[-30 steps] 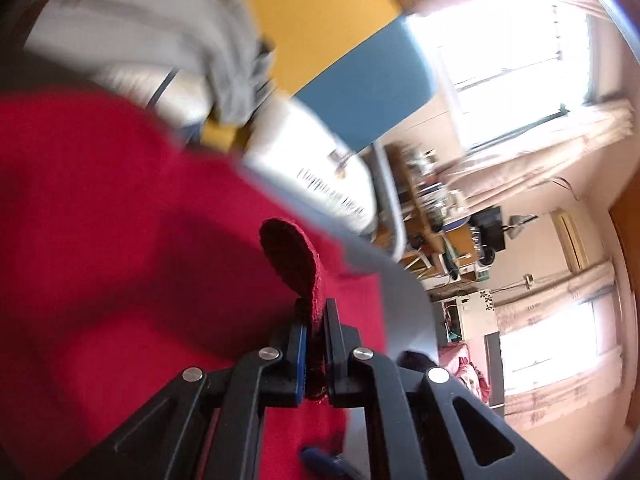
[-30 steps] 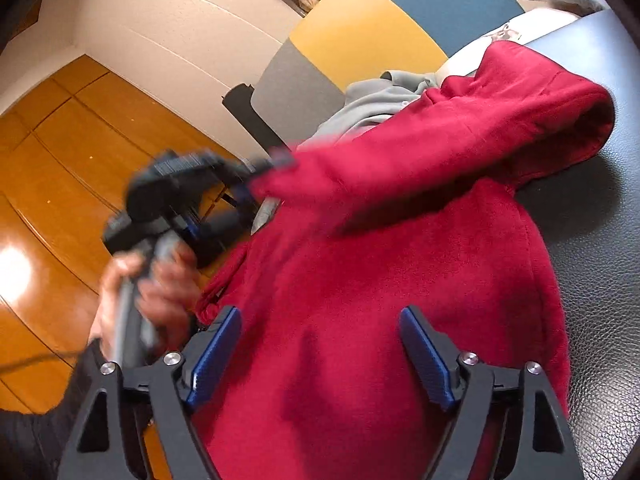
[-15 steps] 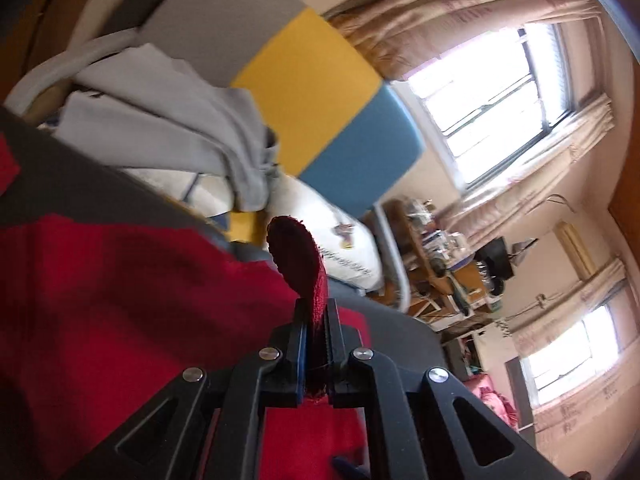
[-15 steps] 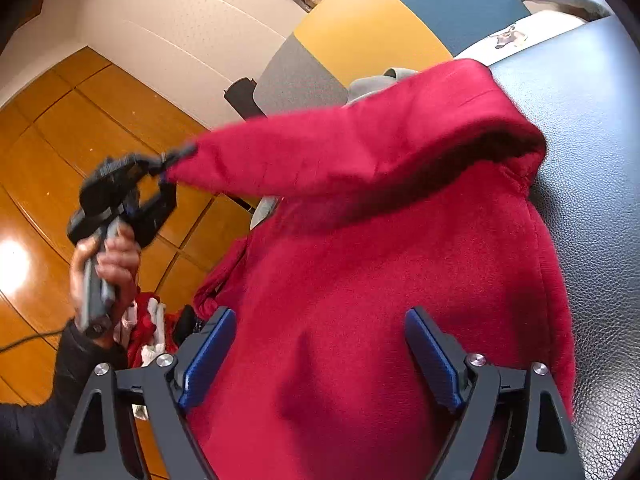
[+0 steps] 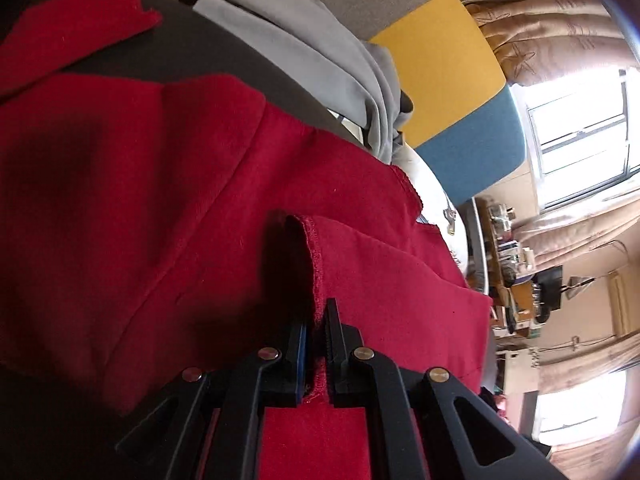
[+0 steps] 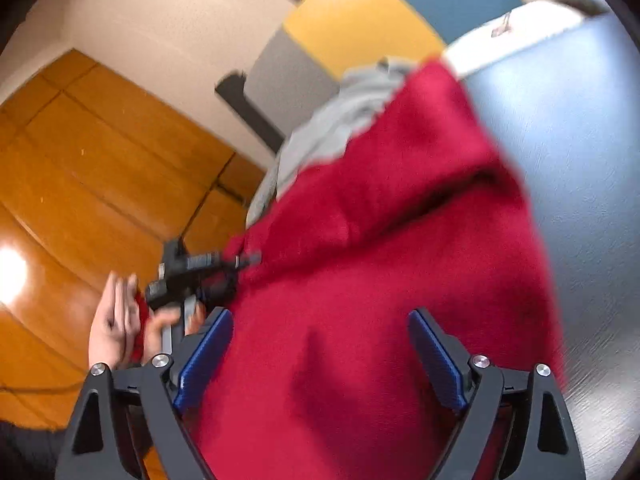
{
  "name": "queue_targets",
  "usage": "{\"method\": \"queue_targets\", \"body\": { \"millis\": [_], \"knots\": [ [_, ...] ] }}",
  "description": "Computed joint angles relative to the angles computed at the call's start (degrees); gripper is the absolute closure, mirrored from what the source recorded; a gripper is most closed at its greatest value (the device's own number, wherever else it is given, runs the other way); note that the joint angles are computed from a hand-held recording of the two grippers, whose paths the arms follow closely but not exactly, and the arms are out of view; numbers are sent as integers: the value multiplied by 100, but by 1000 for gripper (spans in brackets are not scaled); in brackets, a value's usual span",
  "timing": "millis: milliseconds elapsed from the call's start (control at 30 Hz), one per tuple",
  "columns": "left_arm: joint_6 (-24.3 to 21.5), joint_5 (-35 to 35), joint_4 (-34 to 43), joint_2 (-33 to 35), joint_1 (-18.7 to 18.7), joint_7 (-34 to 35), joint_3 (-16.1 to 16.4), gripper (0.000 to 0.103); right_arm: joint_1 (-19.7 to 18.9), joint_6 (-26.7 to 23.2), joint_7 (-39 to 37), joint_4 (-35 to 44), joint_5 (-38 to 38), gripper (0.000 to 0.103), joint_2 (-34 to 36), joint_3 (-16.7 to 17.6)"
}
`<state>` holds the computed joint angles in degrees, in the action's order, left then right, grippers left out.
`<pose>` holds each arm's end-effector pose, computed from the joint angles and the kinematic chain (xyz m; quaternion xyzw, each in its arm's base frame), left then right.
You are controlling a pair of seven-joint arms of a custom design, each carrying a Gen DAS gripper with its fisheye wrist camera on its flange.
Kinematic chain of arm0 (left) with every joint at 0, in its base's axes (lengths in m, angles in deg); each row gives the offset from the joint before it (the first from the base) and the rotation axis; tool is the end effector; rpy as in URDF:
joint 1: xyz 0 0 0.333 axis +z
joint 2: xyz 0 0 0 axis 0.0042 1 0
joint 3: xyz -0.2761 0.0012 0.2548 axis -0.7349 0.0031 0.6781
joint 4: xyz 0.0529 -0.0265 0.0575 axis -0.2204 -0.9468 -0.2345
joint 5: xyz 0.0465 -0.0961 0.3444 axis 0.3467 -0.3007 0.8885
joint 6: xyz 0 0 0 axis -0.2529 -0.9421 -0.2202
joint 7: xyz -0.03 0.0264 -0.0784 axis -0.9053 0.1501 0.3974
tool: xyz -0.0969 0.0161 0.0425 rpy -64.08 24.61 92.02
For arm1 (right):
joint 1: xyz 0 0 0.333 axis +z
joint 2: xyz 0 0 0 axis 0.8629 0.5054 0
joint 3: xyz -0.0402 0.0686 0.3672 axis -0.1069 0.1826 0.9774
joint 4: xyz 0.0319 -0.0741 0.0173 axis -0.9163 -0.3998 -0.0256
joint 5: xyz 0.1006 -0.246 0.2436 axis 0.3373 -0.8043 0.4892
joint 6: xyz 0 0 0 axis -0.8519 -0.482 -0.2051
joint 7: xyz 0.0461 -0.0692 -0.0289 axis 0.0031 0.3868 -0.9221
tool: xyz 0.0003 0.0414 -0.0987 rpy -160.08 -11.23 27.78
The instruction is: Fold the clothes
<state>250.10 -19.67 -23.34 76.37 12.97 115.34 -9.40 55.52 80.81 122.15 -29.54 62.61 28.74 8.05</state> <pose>0.7172 -0.0965 0.5008 0.8122 -0.4267 0.3943 0.0531 0.6430 0.0091 0.4987 -0.6570 0.5397 0.1252 0.5113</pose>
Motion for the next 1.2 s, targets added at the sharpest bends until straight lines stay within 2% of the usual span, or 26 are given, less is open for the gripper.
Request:
{"method": "queue_targets", "body": {
  "millis": [100, 133, 200, 233, 300, 333, 367, 400, 467, 533, 600, 667, 733, 800, 900, 933, 1000, 1100, 1167, 1200],
  "knots": [
    [93, 63, -17, -15, -31, 19, 11, 97, 44, 349, 78, 619, -35, 11, 203, 1],
    [90, 172, -21, -41, -113, -56, 123, 96, 37, 249, 223, 953, -153, 11, 374, 36],
    [-74, 868, 41, -150, -600, -593, 759, 96, 144, 359, 604, 1585, -597, 11, 724, 82],
    [-141, 1104, 67, -176, -718, -747, 897, 96, 248, 576, 882, 1873, -909, 11, 924, 66],
    [-238, 1537, 56, -239, -898, -988, 1108, 96, 335, 467, 1675, 2601, -1566, 11, 1480, 25],
    [-245, 1701, 26, -268, -949, -1080, 1166, 96, 436, 317, 2241, 2922, -1910, 12, 1762, -108],
    [-220, 1741, -4, -267, -904, -1059, 1102, 96, 367, 254, 2405, 3043, -1951, 13, 1944, -46],
    [-147, 1652, -50, -252, -768, -946, 941, 96, 170, 415, 2167, 2963, -1774, 14, 1963, 217],
    [100, 1283, -193, -221, -385, -644, 526, 96, 82, 701, 1733, 2703, -1726, 18, 1851, 375],
    [404, 617, -312, -115, 163, -277, -106, 94, 124, 770, 1838, 2713, -1997, 18, 1821, 370],
    [592, 374, -378, -56, 334, -260, -296, 94, 204, 869, 1953, 2717, -2281, 19, 1779, 332],
    [703, 360, -451, -62, 372, -263, -352, 91, 411, 1375, 1831, 2551, -2554, 16, 1600, 301],
    [812, 559, -526, -108, 252, -346, -224, 90, 561, 1777, 1548, 2554, -2734, 9, 1549, 350],
    [901, 838, -600, -160, 106, -460, -58, 90, 781, 1884, 1760, 2821, -3172, 8, 1717, 238],
    [1106, 1195, -779, -211, 46, -551, 5, 90, 1218, 2035, 2419, 3191, -4222, 8, 2094, -186],
    [1169, 1316, -840, -231, 24, -608, 29, 90, 1216, 2120, 2537, 3110, -4492, 7, 2122, -160],
    [1271, 1588, -956, -299, -106, -802, 175, 90, 1117, 2523, 2167, 2597, -4333, 7, 1901, -11],
    [1377, 2219, -1078, -458, -676, -1308, 831, 90, 1068, 2602, 2048, 2275, -4414, 6, 1714, 22],
    [1138, 2543, -988, -529, -882, -1571, 1086, 89, 1028, 2595, 1973, 2181, -4404, 3, 1656, 60],
    [852, 2836, -882, -598, -1134, -1833, 1408, 85, 1010, 2572, 1950, 2171, -4391, 1, 1645, 74]
  ]
}}
